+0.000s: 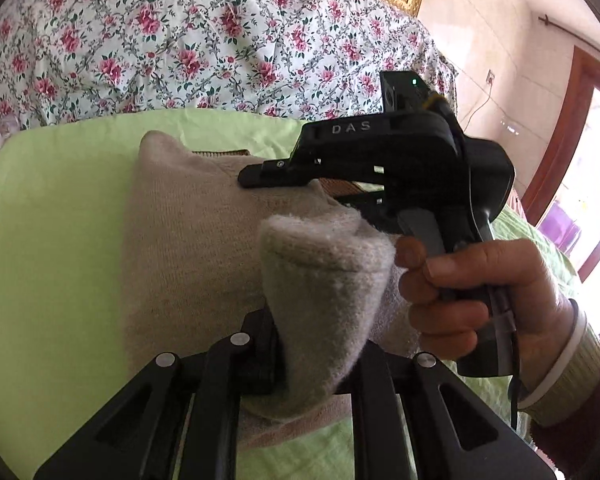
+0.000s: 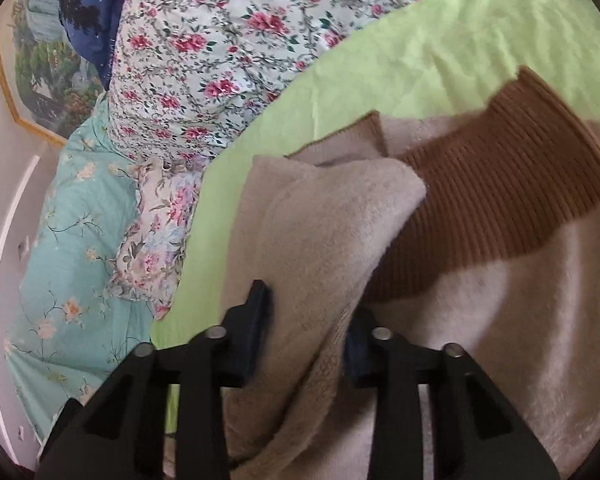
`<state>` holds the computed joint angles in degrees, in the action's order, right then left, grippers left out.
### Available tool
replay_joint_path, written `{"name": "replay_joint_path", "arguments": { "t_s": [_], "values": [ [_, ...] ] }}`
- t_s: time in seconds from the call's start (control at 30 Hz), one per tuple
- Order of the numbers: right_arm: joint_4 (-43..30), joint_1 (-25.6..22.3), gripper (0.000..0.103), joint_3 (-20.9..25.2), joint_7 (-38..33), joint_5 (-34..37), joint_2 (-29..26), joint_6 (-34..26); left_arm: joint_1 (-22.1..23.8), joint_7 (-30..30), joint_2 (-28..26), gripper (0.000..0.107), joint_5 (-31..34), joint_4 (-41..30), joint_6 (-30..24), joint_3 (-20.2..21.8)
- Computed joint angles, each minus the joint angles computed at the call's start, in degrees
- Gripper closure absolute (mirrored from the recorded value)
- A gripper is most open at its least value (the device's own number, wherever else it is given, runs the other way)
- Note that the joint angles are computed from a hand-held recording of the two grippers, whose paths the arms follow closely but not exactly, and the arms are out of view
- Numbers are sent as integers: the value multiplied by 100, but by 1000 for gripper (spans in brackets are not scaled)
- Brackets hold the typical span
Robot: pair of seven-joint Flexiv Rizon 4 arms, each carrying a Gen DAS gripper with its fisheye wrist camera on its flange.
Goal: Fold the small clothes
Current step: 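Fold the sweater edge over toward the right gripper with the left gripper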
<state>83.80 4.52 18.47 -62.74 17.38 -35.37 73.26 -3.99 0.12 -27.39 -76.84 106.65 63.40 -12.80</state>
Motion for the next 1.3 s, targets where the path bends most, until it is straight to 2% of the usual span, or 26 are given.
{"name": "replay_joint_path", "arguments": {
  "t_s": [0.2, 0.3, 0.43, 0.6, 0.73, 0.83, 0.93, 1.0, 1.03, 1.07, 1.13, 1.17, 1.2, 1.27, 1.3],
  "values": [
    [148, 38, 83, -211, -100, -307, 394, 106, -121, 232, 235, 95, -235, -3, -153, -65],
    [524, 196, 83, -628, 39, -727, 790, 128, -239, -3, 232, 95, -49, -94, -412, -54],
    [1224, 250, 83, -1050, 474, -1100, 1204, 159, -473, -159, 48, 95, 228, -141, -404, -106],
    [1799, 219, 84, -1307, 989, -1518, 1372, -98, -586, -683, -234, 95, 941, -151, -315, -163],
    [1892, 155, 84, -1296, 930, -1725, 1427, 84, -562, -481, -167, 93, 735, -45, -69, -385],
    [1922, 279, 84, -1502, 1115, -2142, 1383, -97, -637, -968, -329, 90, 1252, -146, -61, -270],
    [2064, 330, 83, -1603, 1302, -2395, 1337, -84, -514, -1335, -357, 84, 1724, -122, -216, -257],
    [2238, 335, 79, -1632, 1424, -2480, 1403, 120, -360, -1308, -261, 73, 1791, -19, -401, -328],
    [2294, 343, 78, -1651, 1497, -2526, 1437, 168, -286, -1316, -184, 63, 1847, 43, -561, -317],
    [2399, 431, 78, -1778, 1687, -2688, 1516, 185, -214, -1276, -99, 57, 1844, 114, -701, -314],
    [2539, 551, 73, -1937, 1997, -3019, 1667, 76, -93, -1091, 114, 52, 1742, 305, -923, -273],
    [2636, 621, 65, -2032, 2206, -3235, 1767, 14, -44, -1016, 199, 51, 1700, 356, -1053, -225],
    [2705, 629, 54, -2048, 2352, -3364, 1834, -18, 6, -948, 292, 45, 1631, 413, -1186, -170],
    [2886, 569, 40, -1976, 2575, -3454, 2011, 56, 64, -973, 430, 28, 1537, 446, -1350, -9],
    [2980, 513, 36, -1907, 2617, -3430, 2080, 199, 89, -949, 472, 26, 1417, 446, -1356, 47]
  ]
}}
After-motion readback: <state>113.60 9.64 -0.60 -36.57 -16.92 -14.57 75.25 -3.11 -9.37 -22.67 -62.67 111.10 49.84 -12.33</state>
